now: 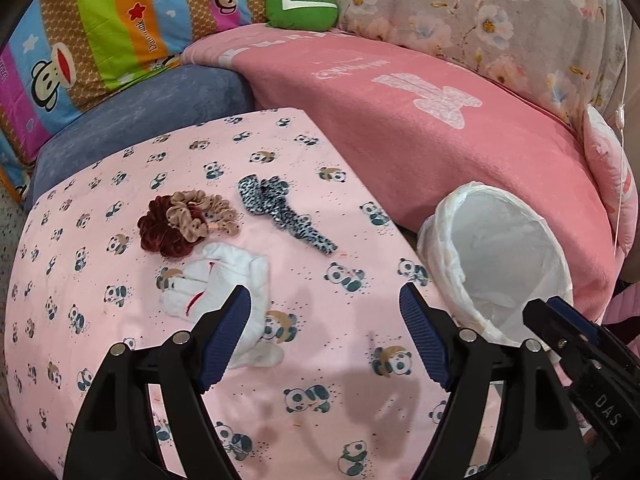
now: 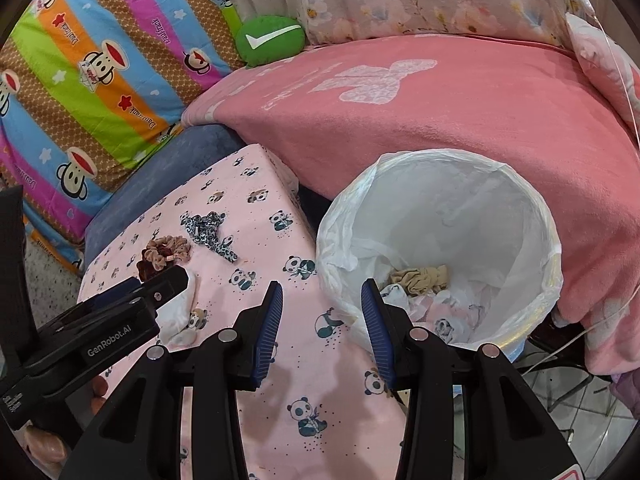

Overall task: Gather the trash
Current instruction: 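Move both open tools back over the remaining pile, then grasp the white sock with red stitching with the left tool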

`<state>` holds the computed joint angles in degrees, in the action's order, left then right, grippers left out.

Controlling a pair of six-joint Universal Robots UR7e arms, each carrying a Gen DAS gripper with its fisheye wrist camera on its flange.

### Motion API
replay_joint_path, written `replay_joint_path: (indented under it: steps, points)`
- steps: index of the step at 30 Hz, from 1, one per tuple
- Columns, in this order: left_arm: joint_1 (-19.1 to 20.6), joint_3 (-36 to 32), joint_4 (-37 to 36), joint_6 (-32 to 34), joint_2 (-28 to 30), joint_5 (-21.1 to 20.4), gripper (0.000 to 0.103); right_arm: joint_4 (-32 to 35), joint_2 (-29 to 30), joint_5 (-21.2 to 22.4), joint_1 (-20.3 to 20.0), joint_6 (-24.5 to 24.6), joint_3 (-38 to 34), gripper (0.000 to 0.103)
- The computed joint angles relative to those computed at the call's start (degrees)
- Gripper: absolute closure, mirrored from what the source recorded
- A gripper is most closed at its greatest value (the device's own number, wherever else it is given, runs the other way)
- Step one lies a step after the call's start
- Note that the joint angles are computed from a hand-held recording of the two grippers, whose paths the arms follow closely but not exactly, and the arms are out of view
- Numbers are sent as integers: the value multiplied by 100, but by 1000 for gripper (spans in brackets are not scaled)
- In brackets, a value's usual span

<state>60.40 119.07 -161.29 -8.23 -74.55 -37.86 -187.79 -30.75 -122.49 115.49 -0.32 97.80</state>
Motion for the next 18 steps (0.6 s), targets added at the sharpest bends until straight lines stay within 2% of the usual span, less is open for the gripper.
replay_joint_path:
  steps: [10,18]
  points:
    - [422,-111,261,-239,-87,125,24,367,339,86,148,-39,-397,61]
    - [880,-539,624,-446,108,113,23,687,620,132,200,-84,-781,61]
